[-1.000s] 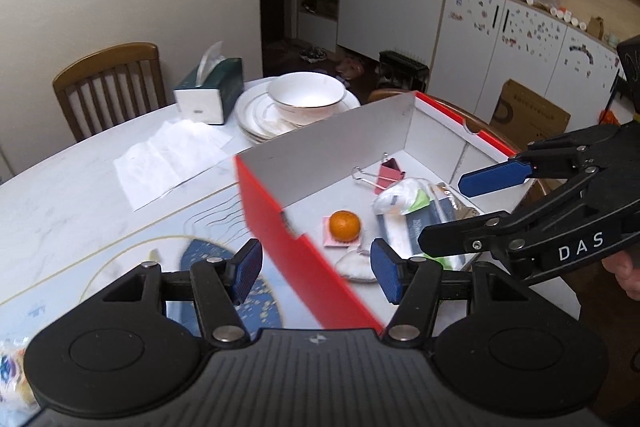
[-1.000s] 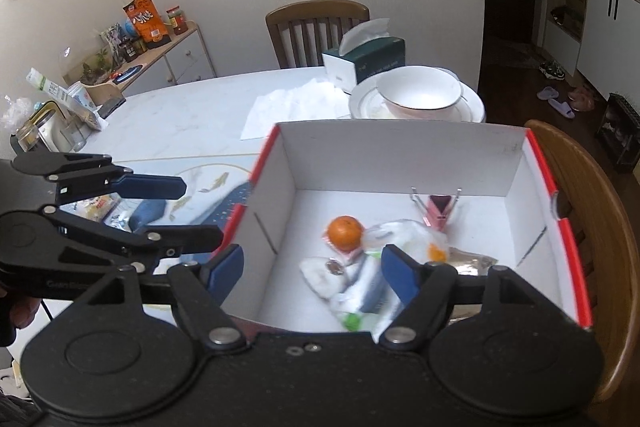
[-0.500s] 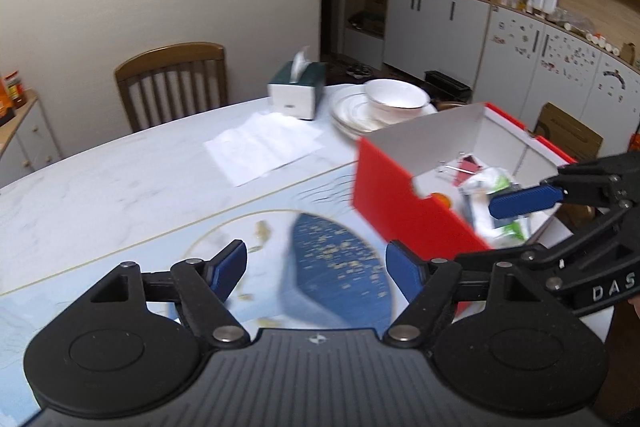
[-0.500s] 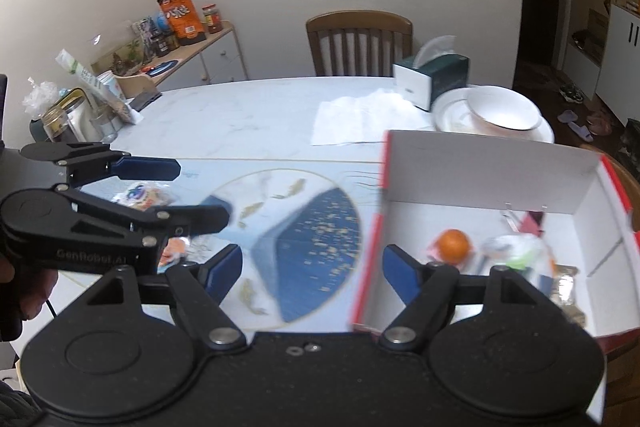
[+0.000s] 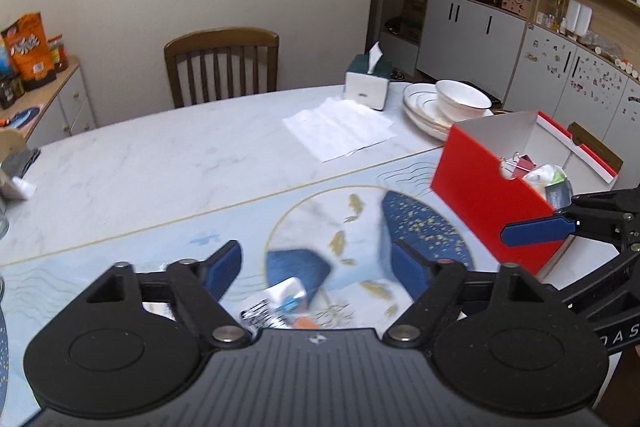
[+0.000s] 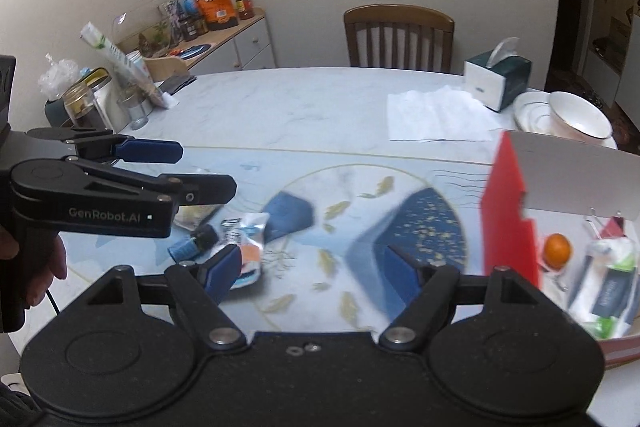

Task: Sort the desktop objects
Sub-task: 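Withdraw both tools from the box toward the remaining items, then grasp the blueberry snack bag with left tool while right tool grasps sausage pouch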

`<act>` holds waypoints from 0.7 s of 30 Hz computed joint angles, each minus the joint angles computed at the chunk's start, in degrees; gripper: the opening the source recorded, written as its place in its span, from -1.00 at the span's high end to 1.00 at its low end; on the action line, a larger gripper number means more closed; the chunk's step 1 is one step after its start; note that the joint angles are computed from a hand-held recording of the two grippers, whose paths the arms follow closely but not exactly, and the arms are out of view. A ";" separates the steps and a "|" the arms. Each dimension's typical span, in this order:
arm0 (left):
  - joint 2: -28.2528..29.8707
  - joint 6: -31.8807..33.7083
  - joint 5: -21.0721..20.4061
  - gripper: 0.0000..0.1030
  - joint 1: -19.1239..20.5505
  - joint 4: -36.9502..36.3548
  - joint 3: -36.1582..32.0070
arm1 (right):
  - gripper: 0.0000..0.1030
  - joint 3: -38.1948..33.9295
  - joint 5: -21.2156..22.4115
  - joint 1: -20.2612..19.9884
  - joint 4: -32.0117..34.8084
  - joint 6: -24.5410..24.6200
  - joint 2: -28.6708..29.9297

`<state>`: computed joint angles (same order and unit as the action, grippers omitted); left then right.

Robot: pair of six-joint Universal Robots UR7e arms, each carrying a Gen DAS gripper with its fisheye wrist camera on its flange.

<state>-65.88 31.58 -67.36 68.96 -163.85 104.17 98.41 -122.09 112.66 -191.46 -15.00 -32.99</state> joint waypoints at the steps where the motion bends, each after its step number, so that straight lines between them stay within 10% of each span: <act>1: 0.01 0.16 -0.27 -0.66 0.53 0.33 -0.46 | -0.51 -0.72 -0.12 0.22 0.38 0.14 0.61; 7: 0.47 1.17 -1.10 -0.99 3.36 0.27 -2.40 | -0.51 -5.05 -1.68 1.22 2.51 0.55 4.43; 21: 5.95 5.32 3.48 -0.99 8.09 3.41 -11.46 | -0.51 -15.44 -2.80 1.12 9.76 -1.85 13.11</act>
